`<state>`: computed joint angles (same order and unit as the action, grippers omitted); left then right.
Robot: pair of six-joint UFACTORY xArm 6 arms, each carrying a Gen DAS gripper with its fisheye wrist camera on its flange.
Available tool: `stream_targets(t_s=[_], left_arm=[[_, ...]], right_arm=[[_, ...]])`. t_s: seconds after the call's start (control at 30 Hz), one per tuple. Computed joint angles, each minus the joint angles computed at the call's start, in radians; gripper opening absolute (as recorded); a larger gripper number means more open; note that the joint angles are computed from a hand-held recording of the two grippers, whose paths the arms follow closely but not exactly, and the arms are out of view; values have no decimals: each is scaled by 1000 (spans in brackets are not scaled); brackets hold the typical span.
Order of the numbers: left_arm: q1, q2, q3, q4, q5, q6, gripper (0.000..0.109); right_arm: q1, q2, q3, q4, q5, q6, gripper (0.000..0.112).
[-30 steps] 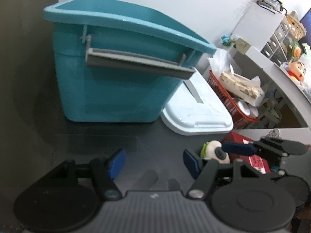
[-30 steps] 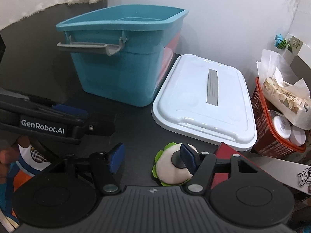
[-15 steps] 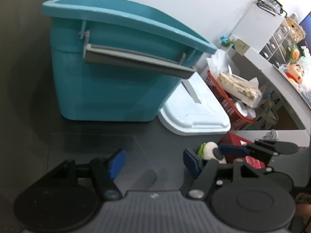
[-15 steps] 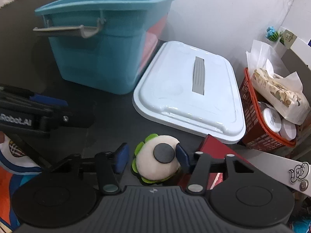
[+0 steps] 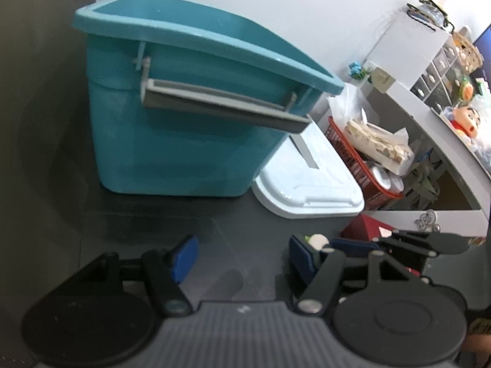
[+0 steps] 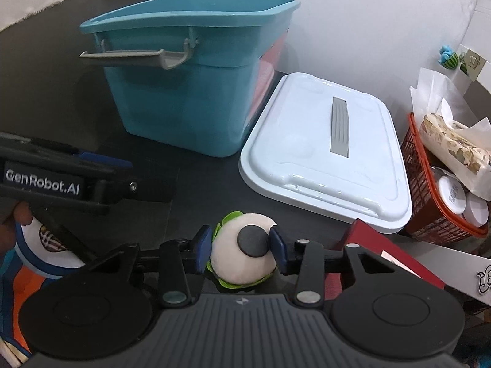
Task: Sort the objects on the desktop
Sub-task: 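Close the right tool's fingers around the plush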
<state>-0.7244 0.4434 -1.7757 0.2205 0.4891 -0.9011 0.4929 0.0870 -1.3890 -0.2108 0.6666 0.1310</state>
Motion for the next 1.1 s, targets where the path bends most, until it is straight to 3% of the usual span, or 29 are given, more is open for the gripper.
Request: stream_targets(t_s=[0.27,0.5,0.87,1.1], left_arm=[[-2,-1,-2,12,7,-8,69],[-5,6,-14,9,15,0,69],[-2,6,-8,-27,-3,22,69],[-1,6,-6,-63,-7,43,69]], right_arm=[[13,-16,8,-70,17,97,74],[16,0,-6,-22,62,65,74],[3,22,-10,25,26,43,77],[2,21,4,38,-3,-10,65]])
